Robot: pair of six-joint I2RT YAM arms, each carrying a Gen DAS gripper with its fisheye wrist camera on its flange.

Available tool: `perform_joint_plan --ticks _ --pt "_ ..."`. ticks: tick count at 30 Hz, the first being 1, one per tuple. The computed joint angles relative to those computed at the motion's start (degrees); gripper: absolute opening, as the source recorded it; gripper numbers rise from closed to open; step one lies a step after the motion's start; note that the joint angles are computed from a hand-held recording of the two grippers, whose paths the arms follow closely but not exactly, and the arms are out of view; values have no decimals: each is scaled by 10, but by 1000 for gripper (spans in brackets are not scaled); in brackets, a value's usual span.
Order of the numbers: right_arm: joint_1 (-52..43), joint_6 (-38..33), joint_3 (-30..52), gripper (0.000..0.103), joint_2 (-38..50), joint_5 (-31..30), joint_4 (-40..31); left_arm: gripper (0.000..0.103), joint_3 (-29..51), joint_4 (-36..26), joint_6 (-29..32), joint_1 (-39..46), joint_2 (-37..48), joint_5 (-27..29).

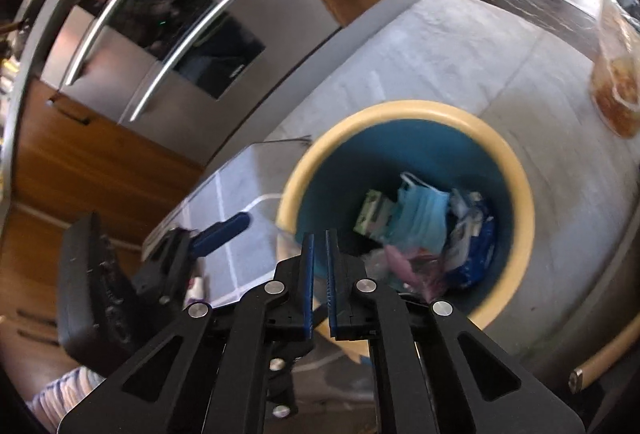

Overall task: Collect trash
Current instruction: 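Open both grippers to drop the wrapper and foil tray into the bin, then move both grippers back to the paper cup and spray bottle on the mat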

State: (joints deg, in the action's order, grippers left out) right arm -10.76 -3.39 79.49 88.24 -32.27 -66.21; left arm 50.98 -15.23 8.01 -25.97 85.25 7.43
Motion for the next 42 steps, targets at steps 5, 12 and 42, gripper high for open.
perform_joint_plan --ticks 5,12,42 --pt "10 5 4 7 0 40 2 98 -3 2 3 -2 -4 0" --pt "29 29 18 7 -1 59 3 98 -8 -29 16 20 -28 -3" --pt "416 208 63 89 14 272 89 98 -26 -256 311 588 -244 130"
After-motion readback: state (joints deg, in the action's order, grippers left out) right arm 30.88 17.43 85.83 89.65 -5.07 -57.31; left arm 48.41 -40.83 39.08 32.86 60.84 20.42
